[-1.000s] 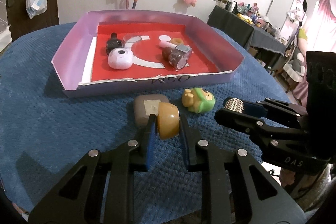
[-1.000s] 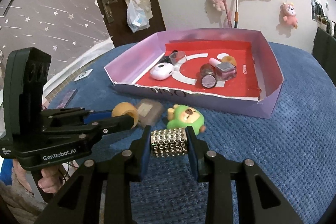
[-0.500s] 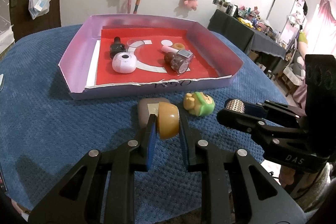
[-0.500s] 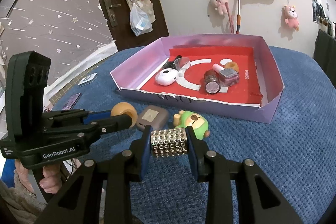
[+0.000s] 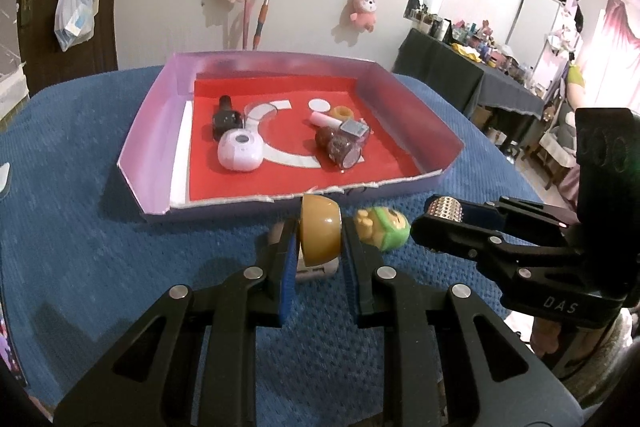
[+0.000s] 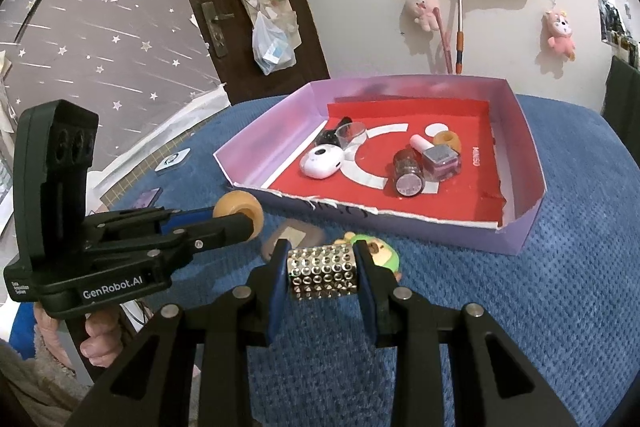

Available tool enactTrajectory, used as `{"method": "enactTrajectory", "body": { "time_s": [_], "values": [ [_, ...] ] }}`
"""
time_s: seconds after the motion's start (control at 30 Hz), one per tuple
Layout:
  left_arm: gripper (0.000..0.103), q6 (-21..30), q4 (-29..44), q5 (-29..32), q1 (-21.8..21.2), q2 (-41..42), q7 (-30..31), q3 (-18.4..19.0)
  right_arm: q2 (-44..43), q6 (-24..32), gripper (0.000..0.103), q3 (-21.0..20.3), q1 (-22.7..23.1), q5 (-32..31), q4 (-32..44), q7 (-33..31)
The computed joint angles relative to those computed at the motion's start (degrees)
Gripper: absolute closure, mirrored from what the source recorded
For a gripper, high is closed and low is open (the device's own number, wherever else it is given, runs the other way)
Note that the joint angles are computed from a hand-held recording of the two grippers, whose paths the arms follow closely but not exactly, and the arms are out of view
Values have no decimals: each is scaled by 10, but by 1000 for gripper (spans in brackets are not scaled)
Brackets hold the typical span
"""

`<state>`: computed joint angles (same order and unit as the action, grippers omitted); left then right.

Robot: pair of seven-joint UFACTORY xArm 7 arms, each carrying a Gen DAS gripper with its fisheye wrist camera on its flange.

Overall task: Organize rigid objects
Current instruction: 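Lift and carry the amber stone and studded cube over the box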

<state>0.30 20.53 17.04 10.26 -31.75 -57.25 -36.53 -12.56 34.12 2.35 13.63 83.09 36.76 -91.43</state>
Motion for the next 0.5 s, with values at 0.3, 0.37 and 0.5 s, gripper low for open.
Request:
{"method": "enactTrajectory", "body": {
  "time_s": [0.3, 0.37, 0.5],
  "values": [
    [84, -12, 18, 6, 24, 19, 20, 2, 20, 6, 69, 1, -3, -10, 32, 12],
    [84, -15, 23, 7, 30, 26, 26, 2, 21, 6, 69, 1, -4, -10, 34, 12],
    [84, -20, 29, 5, 37, 34, 39, 5, 34, 9, 69, 2, -7, -18, 52, 20]
  ]
}}
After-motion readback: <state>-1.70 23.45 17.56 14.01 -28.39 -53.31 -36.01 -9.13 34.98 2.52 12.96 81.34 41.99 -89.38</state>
